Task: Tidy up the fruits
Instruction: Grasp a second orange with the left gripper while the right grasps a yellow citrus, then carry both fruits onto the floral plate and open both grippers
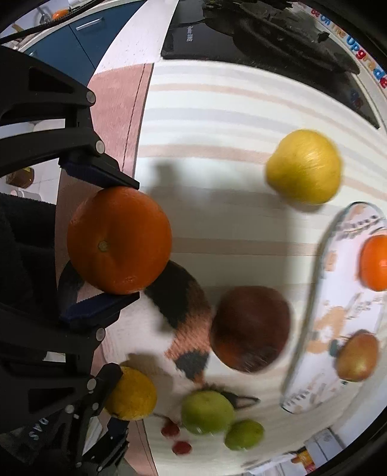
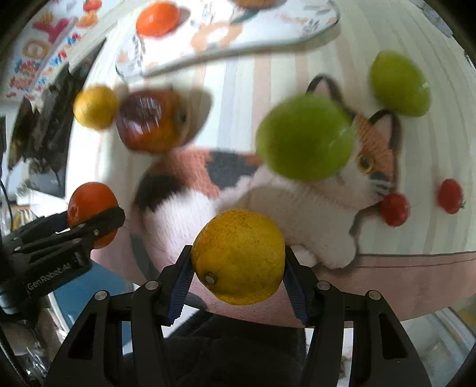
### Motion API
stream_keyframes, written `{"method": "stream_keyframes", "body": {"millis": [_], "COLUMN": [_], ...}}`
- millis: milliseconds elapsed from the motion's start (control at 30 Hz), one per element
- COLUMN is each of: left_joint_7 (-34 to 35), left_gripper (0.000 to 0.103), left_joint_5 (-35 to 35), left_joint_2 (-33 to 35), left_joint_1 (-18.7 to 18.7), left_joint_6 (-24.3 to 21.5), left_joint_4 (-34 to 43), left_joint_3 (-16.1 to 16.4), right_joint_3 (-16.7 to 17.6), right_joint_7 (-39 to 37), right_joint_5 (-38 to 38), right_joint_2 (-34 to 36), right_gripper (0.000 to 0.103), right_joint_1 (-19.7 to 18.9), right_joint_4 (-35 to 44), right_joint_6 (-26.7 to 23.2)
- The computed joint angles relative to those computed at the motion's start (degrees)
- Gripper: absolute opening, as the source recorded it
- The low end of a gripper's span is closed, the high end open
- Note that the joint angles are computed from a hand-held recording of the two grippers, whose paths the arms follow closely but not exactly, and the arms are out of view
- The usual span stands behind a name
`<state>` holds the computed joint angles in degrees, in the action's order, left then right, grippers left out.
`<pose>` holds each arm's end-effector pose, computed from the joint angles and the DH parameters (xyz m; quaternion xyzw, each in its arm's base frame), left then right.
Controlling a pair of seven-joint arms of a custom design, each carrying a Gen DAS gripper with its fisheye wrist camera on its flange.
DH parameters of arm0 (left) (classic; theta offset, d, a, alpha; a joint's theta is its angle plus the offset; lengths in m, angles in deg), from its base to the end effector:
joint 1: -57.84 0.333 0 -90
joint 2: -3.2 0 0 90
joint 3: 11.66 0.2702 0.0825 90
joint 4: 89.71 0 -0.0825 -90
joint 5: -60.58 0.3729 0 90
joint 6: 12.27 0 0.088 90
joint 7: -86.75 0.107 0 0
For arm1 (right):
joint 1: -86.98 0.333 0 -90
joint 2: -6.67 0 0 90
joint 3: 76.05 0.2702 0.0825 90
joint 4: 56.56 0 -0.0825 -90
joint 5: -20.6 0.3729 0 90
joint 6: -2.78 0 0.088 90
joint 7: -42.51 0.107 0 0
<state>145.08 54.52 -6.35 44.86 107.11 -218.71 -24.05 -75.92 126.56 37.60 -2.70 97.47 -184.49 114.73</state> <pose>0.4402 -0.2154 0.3927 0.7627 -0.6461 0.0061 0.0276 0.4690 0.1077 0.3933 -0.7538 0.6409 0.1368 0.0486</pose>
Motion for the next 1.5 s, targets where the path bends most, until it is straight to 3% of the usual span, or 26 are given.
{"method": "stream_keyframes", "body": {"millis": [233,400,600,1000,1200,1267,1433,1500], "left_joint_7": [1.25,2.77,5.76,6.91,6.56,6.43,5.12,4.52], "left_gripper": [0.062,0.063,0.063,0.063,0.063,0.063,0.064,0.07], "left_joint_5": [0.93,4.13,3.94,2.7,4.06,4.15,4.49,4.87], "left_joint_2": [2.95,13.45,30.44,40.94,43.69,43.82,44.01,42.49], "left_joint_1": [1.71,4.14,6.48,7.43,6.63,6.6,6.19,6.1], "left_joint_6": [0.04,-2.17,-11.41,-17.68,-19.17,-19.26,-19.56,-18.43], "left_joint_4": [10.85,24.86,44.26,54.16,57.59,57.75,59.01,57.31], "left_joint_3": [1.2,2.57,3.7,3.69,3.9,3.92,4.0,4.11], "right_joint_3": [-1.56,0.09,2.5,5.1,5.0,4.84,4.33,4.14], "right_joint_7": [-0.96,0.65,1.07,-0.35,-0.74,-0.39,0.55,0.45], "right_joint_5": [5.05,5.9,5.07,1.33,0.03,-0.68,-2.21,-2.52], "right_joint_2": [6.16,17.07,32.66,48.22,49.2,49.08,47.87,46.37], "right_gripper": [0.06,0.06,0.06,0.06,0.064,0.074,0.076,0.084], "right_joint_1": [-1.76,-2.02,-2.55,-1.51,-0.93,-0.45,0.1,-0.04], "right_joint_4": [13.6,27.14,43.96,61.06,61.97,62.41,62.13,60.62], "right_joint_6": [-0.51,0.8,-2.86,-11.46,-12.59,-12.65,-13.65,-13.34]}}
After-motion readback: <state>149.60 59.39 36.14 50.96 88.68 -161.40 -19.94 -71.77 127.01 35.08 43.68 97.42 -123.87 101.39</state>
